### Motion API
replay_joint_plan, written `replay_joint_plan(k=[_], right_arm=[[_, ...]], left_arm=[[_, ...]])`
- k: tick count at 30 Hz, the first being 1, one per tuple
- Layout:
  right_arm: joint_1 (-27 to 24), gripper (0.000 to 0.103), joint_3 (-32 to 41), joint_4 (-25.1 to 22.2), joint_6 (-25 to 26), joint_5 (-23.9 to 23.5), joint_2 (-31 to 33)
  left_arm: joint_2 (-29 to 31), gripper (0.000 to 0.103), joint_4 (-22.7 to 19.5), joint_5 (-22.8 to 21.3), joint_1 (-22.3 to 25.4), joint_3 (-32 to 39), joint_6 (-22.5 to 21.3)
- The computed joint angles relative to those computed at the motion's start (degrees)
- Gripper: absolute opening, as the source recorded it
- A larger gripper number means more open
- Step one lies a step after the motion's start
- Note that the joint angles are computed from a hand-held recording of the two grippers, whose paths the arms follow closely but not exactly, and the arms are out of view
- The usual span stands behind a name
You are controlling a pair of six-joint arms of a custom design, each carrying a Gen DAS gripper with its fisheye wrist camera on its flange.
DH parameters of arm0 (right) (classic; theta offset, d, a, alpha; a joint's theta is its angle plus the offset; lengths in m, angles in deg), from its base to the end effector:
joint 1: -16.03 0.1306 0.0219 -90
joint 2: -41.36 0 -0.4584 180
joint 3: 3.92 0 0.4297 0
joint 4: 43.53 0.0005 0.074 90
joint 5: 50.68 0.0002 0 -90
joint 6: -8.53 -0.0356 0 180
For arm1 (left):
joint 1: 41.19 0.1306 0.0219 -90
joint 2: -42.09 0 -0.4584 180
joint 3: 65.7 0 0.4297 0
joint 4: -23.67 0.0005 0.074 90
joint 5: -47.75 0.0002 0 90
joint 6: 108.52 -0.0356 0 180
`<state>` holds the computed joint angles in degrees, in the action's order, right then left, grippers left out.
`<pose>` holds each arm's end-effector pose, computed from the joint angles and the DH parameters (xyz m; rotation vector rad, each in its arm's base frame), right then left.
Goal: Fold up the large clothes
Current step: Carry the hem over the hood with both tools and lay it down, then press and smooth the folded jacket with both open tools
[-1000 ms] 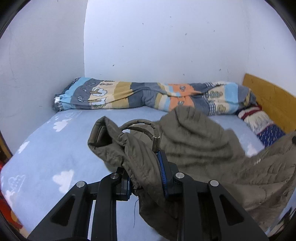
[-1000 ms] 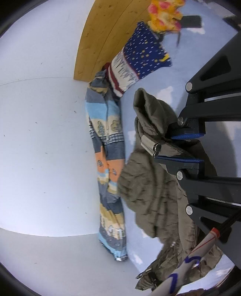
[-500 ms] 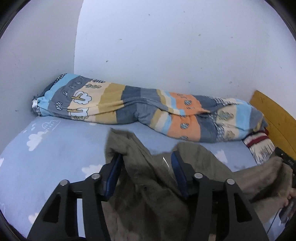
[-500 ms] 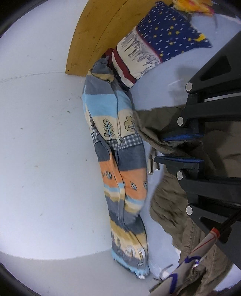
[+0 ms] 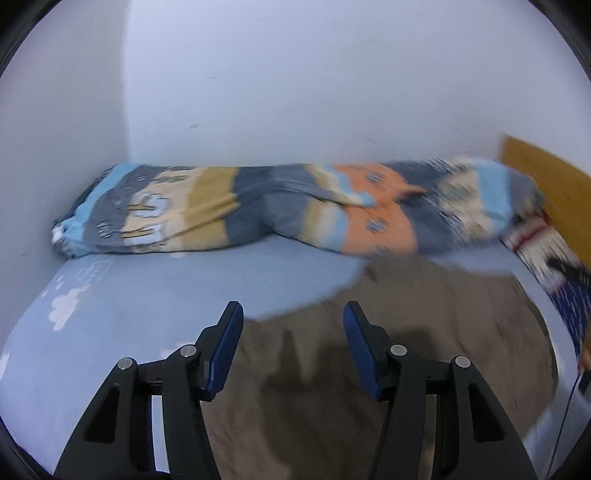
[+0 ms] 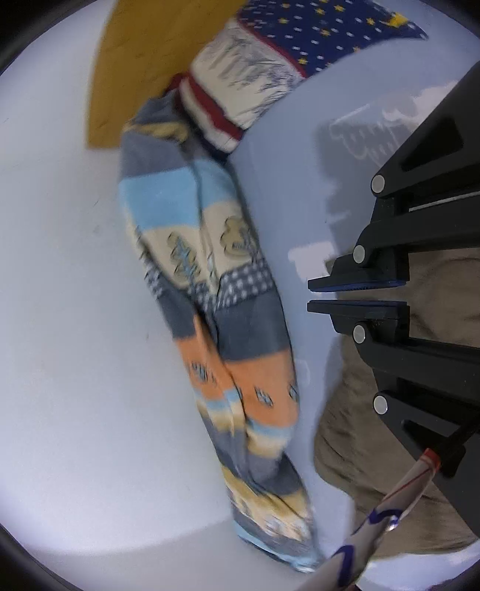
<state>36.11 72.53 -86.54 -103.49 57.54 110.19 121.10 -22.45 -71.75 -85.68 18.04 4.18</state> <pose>0.3515 0.1161 0.5524 0.2140 2.1436 0.0768 0.3268 -0.2972 0.5465 0.1567 2.1791 -0.0664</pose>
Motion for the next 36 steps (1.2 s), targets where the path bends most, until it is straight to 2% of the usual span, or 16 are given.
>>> replay_joint_plan(k=[2,6,8,10,12,14,16,17,22,25,28,30,32,33,35,36], right_arm=[[4.4,0.005,-1.8,-0.8,1.6,-0.9,-3.2],[13.4,0.005,-5.2,-4.1,-0.7,-3.6,-7.5],[18.7,0.005,-6.3,-5.3,-0.8,-3.1,-7.6],[20.9,0.005,-7.0,-4.8,-1.1,-4.1,-6.1],[21.1,0.005,-6.7,-4.4,-0.4,-3.7,-3.2],[19.7,0.005,-6.2,-3.4,0.5,-3.8,-0.2],[17.3,0.005,-4.5,-4.2,1.2,-3.9,3.9],[15.3,0.005,-3.5,-5.4,1.8,-6.7,6.0],[8.9,0.0,-2.2,-5.7,-0.2,-16.7,11.2],[7.3,0.0,-2.6,-4.6,-1.7,-19.1,12.0],[6.4,0.0,-2.1,-5.4,-2.9,-20.9,11.7],[6.5,0.002,-2.6,-5.7,-6.7,-22.2,8.8],[7.7,0.006,-3.8,-6.0,-8.1,-21.2,4.6],[8.8,0.015,-4.2,-6.9,-7.5,-19.3,2.8],[12.4,0.03,-5.0,-10.5,-7.4,-12.6,-1.0],[14.5,0.031,-5.7,-12.4,-8.6,-9.5,-2.9]], left_arm=[[-1.5,0.055,0.5,-0.5,-4.2,-2.2,-1.3],[-0.6,0.055,-0.5,-0.8,-10.7,-3.0,-2.6],[1.4,0.055,0.3,-1.9,-11.7,-2.3,-4.2],[4.0,0.055,0.5,-1.5,-10.2,-0.6,-4.1],[7.3,0.055,-0.8,1.5,-7.6,2.3,-2.9],[11.4,0.055,-5.8,2.7,-5.1,6.1,-0.2],[15.3,0.057,-11.4,7.1,-2.9,9.2,1.5],[16.7,0.058,-12.1,9.1,-1.7,9.7,1.7],[18.9,0.06,-9.5,11.7,0.2,9.2,3.0],[19.6,0.06,-11.0,11.2,0.0,10.2,3.1],[15.9,0.06,-10.7,9.5,-1.5,8.7,4.7],[12.3,0.06,-9.9,7.3,-3.2,6.7,4.2],[8.1,0.06,-11.0,3.2,-5.6,4.3,4.7],[7.1,0.06,-11.9,2.4,-6.3,3.7,5.4],[4.1,0.06,-15.3,0.7,-8.2,1.9,9.2],[2.7,0.06,-16.8,0.3,-9.0,1.1,11.4]])
